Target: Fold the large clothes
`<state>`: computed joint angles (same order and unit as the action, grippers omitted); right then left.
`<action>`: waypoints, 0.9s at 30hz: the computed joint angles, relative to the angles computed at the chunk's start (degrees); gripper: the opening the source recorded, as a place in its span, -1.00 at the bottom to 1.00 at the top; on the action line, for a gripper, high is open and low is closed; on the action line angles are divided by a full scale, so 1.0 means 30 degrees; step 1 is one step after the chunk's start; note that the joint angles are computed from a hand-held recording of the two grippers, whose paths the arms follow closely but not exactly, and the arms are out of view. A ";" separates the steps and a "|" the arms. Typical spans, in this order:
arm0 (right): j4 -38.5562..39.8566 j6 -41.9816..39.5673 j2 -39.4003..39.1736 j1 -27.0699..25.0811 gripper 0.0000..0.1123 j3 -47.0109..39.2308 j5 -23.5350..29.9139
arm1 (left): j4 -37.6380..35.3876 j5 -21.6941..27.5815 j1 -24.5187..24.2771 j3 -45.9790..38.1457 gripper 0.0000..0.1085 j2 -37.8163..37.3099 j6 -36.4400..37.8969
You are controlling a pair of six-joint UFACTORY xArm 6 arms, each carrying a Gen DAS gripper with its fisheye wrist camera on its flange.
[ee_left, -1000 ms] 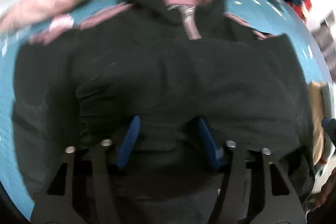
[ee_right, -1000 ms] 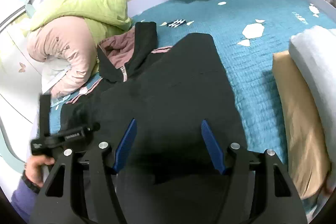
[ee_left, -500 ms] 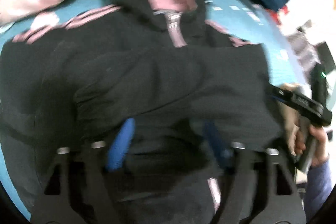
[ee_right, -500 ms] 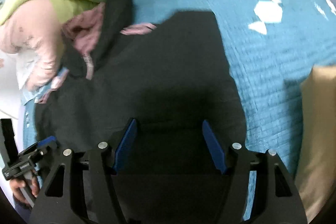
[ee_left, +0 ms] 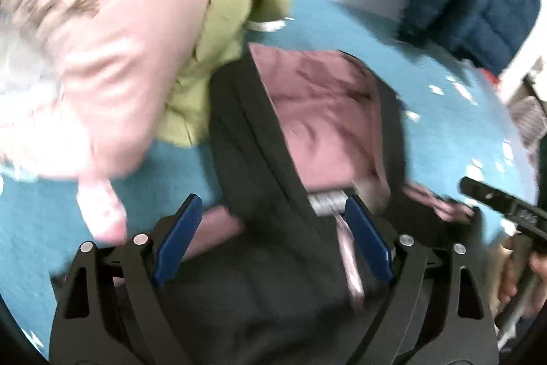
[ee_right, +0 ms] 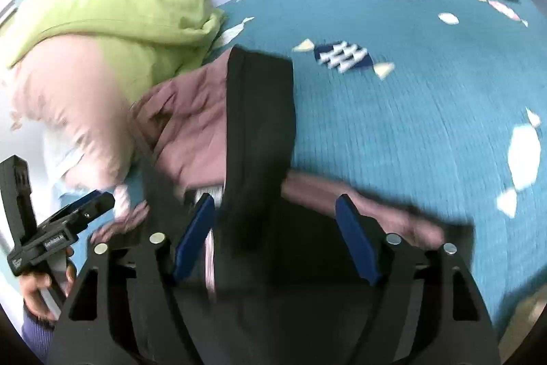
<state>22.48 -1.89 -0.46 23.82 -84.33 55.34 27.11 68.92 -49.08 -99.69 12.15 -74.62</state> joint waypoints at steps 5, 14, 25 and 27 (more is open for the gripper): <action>0.0053 0.1920 0.4701 0.0394 0.34 -0.5167 0.1060 | -0.0060 0.1346 0.1683 -0.2508 0.59 0.2388 0.1208; -0.3691 0.4313 1.1271 0.1740 0.35 -1.4095 0.5089 | 0.0303 0.3130 0.2767 -0.4329 0.57 0.4352 0.2559; -0.3557 0.3151 0.5052 0.0303 -0.85 -0.4113 -0.1572 | 0.1547 0.3142 0.2082 -0.0252 -0.70 0.1071 0.0825; -0.3477 0.2549 0.3826 0.0243 -0.86 -0.2797 -0.2303 | 0.1833 0.3368 0.1732 0.0438 -0.75 0.0313 0.0439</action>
